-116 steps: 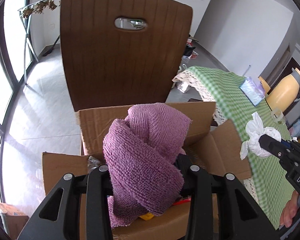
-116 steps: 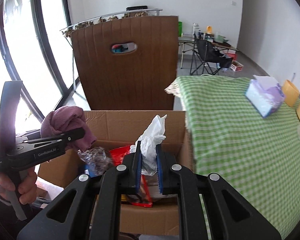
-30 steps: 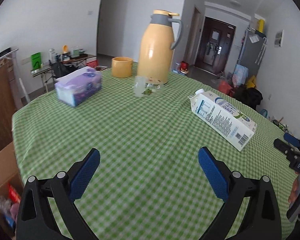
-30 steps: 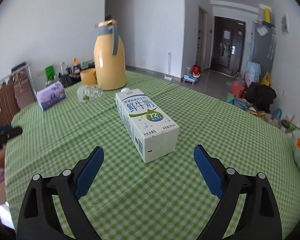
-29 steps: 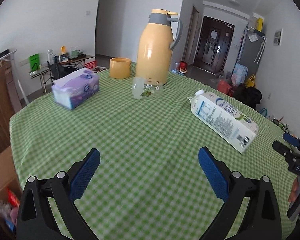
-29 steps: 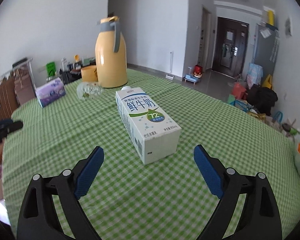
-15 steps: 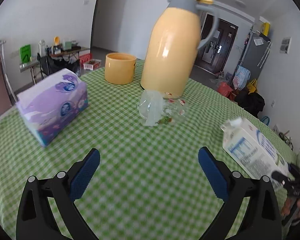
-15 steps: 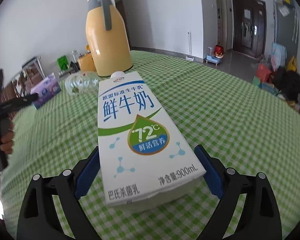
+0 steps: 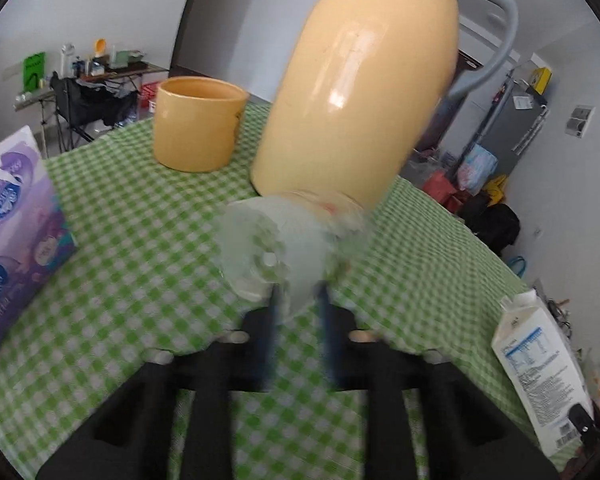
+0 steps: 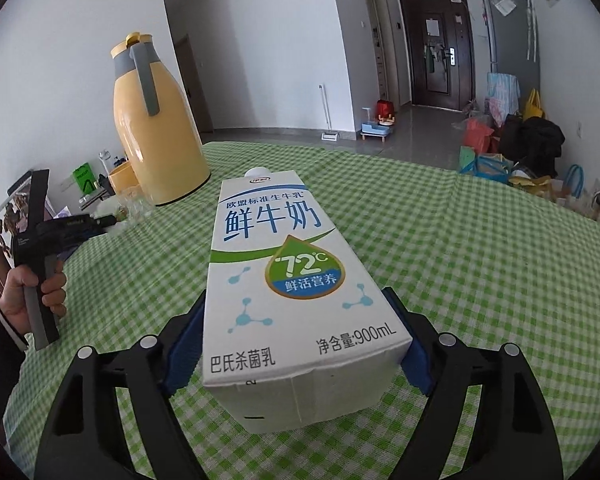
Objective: Collect trash
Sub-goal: 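Grasp the clear plastic cup with the left tool while the right tool grasps the milk carton, then carry the plastic cup and milk carton to the cardboard box and release both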
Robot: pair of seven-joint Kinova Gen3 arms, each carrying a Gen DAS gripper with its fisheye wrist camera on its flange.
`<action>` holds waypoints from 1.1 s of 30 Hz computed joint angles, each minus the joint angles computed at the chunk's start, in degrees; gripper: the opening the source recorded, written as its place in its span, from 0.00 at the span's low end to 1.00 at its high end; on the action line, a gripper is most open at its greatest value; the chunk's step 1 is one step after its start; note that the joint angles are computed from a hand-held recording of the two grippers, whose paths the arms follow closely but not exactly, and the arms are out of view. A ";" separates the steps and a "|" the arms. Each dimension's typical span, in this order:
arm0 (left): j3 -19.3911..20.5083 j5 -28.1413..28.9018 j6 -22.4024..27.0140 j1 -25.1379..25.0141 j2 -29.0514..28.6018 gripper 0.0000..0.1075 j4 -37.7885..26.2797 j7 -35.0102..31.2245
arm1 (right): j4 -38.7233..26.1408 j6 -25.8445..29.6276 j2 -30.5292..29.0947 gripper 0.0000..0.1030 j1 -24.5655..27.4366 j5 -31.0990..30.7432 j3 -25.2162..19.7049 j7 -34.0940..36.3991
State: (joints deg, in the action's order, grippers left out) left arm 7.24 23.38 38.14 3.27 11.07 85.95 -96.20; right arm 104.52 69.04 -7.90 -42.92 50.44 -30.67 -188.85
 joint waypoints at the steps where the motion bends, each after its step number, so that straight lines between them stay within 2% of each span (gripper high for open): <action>1: 0.53 0.09 0.42 -0.02 -0.07 0.00 -0.16 -1.12 | -0.13 -0.10 0.17 0.76 0.11 0.15 -0.01 -0.11; 3: 0.47 -0.09 -0.39 0.99 -1.59 0.00 1.29 -1.35 | -0.60 0.50 0.46 0.75 0.06 0.82 -0.46 -0.24; 5: 2.65 1.59 0.31 -0.85 -3.22 0.00 2.56 -2.47 | -1.40 1.24 0.90 0.75 -0.42 1.97 -0.62 -0.13; 7: 3.97 0.44 0.74 -1.29 -6.10 0.00 4.30 -1.90 | -2.79 2.84 1.48 0.74 -1.37 2.74 -0.93 0.64; 11: 13.28 -0.47 3.27 -11.06 -14.88 0.00 7.88 -2.24 | -7.16 7.94 3.38 0.69 -3.95 3.78 -1.70 4.52; 13: 16.25 1.18 6.80 -16.37 -19.79 0.00 8.32 -4.34 | -9.01 10.58 4.67 0.68 -5.56 4.27 -2.08 5.17; 15: 16.78 0.63 9.59 -19.06 -24.47 0.00 8.68 -3.63 | -10.35 10.46 4.63 0.68 -7.86 3.33 -1.00 4.46; 17: 13.06 0.63 12.08 -17.77 -29.78 0.00 9.88 -3.40 | -11.36 9.28 4.13 0.68 -9.28 2.56 -0.96 4.77; 21: 2.45 -4.92 14.91 -9.56 -40.40 0.00 14.04 1.73 | -14.34 4.61 4.31 0.68 -12.52 1.66 -1.44 7.77; 25: -8.17 -14.24 24.02 -1.99 -51.02 0.00 17.75 9.26 | -21.25 6.81 10.53 0.68 -18.11 5.38 -4.24 11.09; 27: -13.37 -18.26 28.08 -0.23 -56.33 0.00 19.64 11.45 | -24.63 6.24 13.82 0.68 -21.36 7.52 -4.27 12.23; 29: -18.58 -21.70 31.68 0.38 -60.58 0.00 20.52 10.51 | -29.11 5.51 17.53 0.68 -23.58 8.66 -4.26 14.28; 33: -27.10 -28.26 37.33 -0.76 -64.32 0.00 19.84 4.46 | -39.73 2.37 25.46 0.68 -29.01 8.86 -1.58 21.96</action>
